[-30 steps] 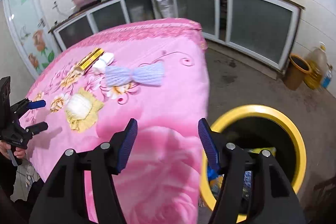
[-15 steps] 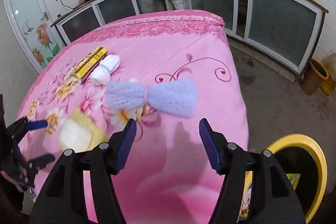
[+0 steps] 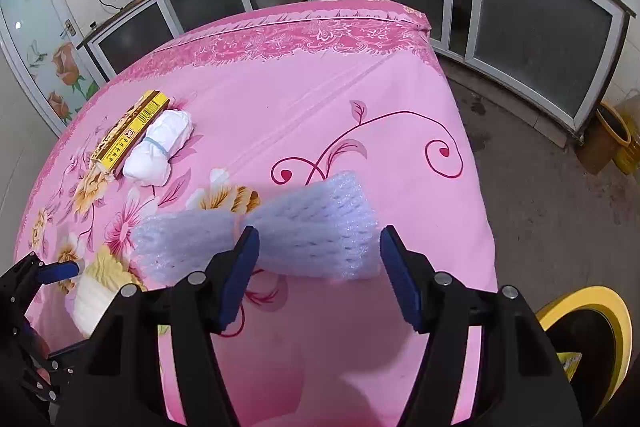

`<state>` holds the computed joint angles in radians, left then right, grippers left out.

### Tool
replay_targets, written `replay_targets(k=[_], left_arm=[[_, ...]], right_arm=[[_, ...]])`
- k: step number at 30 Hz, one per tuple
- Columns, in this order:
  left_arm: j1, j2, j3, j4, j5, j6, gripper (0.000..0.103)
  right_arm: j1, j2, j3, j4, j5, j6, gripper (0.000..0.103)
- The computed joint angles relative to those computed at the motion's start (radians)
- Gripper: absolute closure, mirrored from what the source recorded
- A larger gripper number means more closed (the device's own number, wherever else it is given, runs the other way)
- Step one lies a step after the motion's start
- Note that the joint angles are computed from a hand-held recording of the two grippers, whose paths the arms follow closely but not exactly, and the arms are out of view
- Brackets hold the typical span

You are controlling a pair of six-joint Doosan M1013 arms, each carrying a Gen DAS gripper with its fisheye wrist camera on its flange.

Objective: Collect trash
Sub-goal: 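Grasp the cabbage leaf with the left tool while the right tool grasps the lavender foam net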

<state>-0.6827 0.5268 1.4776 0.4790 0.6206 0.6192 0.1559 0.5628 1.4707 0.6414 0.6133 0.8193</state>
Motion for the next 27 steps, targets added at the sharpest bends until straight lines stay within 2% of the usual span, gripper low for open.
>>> replay_targets(k=[9,10,11,12,14,15,17,19,22,23,27], left_arm=[[-0.004,0.034,-0.052,-0.076,0.010,0.101,0.010],[-0.005,0.037,-0.058,-0.082,0.011,0.113,0.017],[-0.006,0.044,-0.068,-0.086,0.019,0.124,0.022],[-0.010,0.048,-0.076,-0.064,0.035,0.109,0.024],[-0.017,0.056,-0.088,-0.009,0.064,0.078,0.046],[-0.018,0.056,-0.089,0.005,0.071,0.071,0.049],[-0.011,0.045,-0.076,-0.012,0.044,0.057,0.063],[-0.007,0.033,-0.063,-0.020,0.035,0.045,0.067],[0.007,0.003,-0.028,-0.097,-0.016,0.061,0.070],[0.008,-0.009,-0.016,-0.107,-0.030,0.057,0.070],[-0.002,-0.050,0.025,-0.049,-0.065,-0.004,0.070]], right_arm=[[0.012,0.007,-0.012,-0.020,0.020,-0.004,0.045],[0.013,0.008,-0.014,-0.023,0.025,-0.005,0.049],[0.015,0.008,-0.015,-0.029,0.030,-0.004,0.057],[0.016,0.008,-0.016,-0.038,0.032,-0.001,0.060],[0.021,0.008,-0.018,-0.063,0.042,0.007,0.073],[0.021,0.006,-0.016,-0.059,0.042,-0.002,0.080],[0.019,0.001,-0.012,-0.027,0.055,-0.032,0.089],[0.016,-0.006,-0.007,0.003,0.064,-0.055,0.090],[0.007,-0.019,0.001,0.065,0.093,-0.096,0.091],[0.005,-0.023,0.004,0.079,0.097,-0.106,0.101],[-0.002,-0.046,0.017,0.120,0.106,-0.133,0.102]])
